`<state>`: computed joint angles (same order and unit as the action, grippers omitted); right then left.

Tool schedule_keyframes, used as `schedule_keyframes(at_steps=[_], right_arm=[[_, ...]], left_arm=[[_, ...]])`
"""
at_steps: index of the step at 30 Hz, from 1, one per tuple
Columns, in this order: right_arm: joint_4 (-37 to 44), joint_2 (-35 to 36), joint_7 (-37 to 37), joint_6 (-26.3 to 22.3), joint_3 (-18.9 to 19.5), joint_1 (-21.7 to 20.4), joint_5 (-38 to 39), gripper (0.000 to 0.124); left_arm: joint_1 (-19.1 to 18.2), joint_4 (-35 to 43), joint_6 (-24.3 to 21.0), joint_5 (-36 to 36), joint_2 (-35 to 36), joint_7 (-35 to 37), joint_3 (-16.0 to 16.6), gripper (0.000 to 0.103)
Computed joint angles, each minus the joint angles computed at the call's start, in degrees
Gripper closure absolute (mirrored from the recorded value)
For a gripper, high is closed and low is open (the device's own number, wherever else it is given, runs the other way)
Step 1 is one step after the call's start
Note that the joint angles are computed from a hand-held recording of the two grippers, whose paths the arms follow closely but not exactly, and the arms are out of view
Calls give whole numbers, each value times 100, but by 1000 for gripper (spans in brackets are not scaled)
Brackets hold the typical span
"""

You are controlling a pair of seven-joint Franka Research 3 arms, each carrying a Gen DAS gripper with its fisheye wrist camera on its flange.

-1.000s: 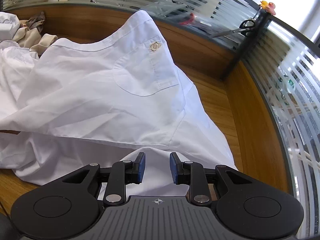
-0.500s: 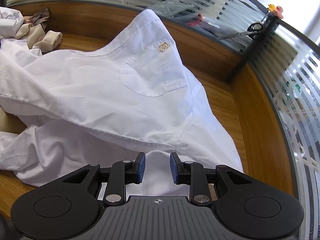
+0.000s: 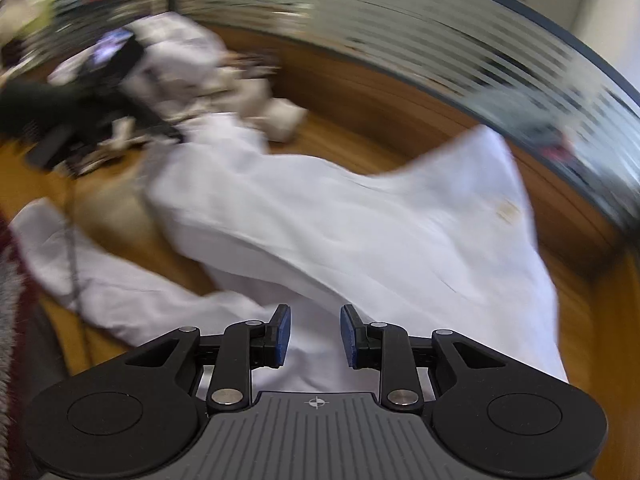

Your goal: Fold clothes

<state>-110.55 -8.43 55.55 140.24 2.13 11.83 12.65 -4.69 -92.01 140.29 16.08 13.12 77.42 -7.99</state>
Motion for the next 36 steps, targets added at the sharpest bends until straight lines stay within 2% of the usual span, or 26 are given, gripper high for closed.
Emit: schedule_keyframes(at_steps=[4,9,12,17,22,23,24,26,28,29,30,34,36], right_arm=[[228,283,-1031,-53,39,227,329,94],[534,693,-2266,61,158,397,398,94],[769,927,-2940,-41,203,441,455,93],[927,1186,-4001,95,292,507,336,93],[1088,1375,-4876,-67,326,534,140,94],[1132,1406,-4978,-133,324,534,106,98],[1178,1437,-5079,-199,322,533,72,108],[1304,1514,-5040,-328,311,545,-3,114],[1516,1583,-4901,-545,297,527,75,116],[1634,1613,-4785,-667,289,514,134,116],[1727,1625,-4674,-738,282,499,200,116],[2086,1675,-4181,-785,236,443,339,116],[2271,1722,-3868,-785,209,420,338,116]], left_arm=[[15,87,-36,-69,62,5,-6,102],[46,176,-97,-209,106,-18,-15,102],[62,210,-131,-279,123,-11,-20,102],[69,298,-201,-343,181,-9,-23,102],[84,368,-215,-400,245,-97,-10,101],[95,386,-220,-425,261,-109,-11,101],[105,405,-225,-450,276,-119,-11,101],[139,417,-204,-538,283,-115,-22,101],[212,323,-24,-706,216,-99,-44,101],[266,250,78,-837,148,-44,-65,98],[316,179,169,-967,76,17,-83,88],[396,-207,569,-1077,-354,38,-28,81],[521,-466,782,-1547,-632,312,-60,74]])
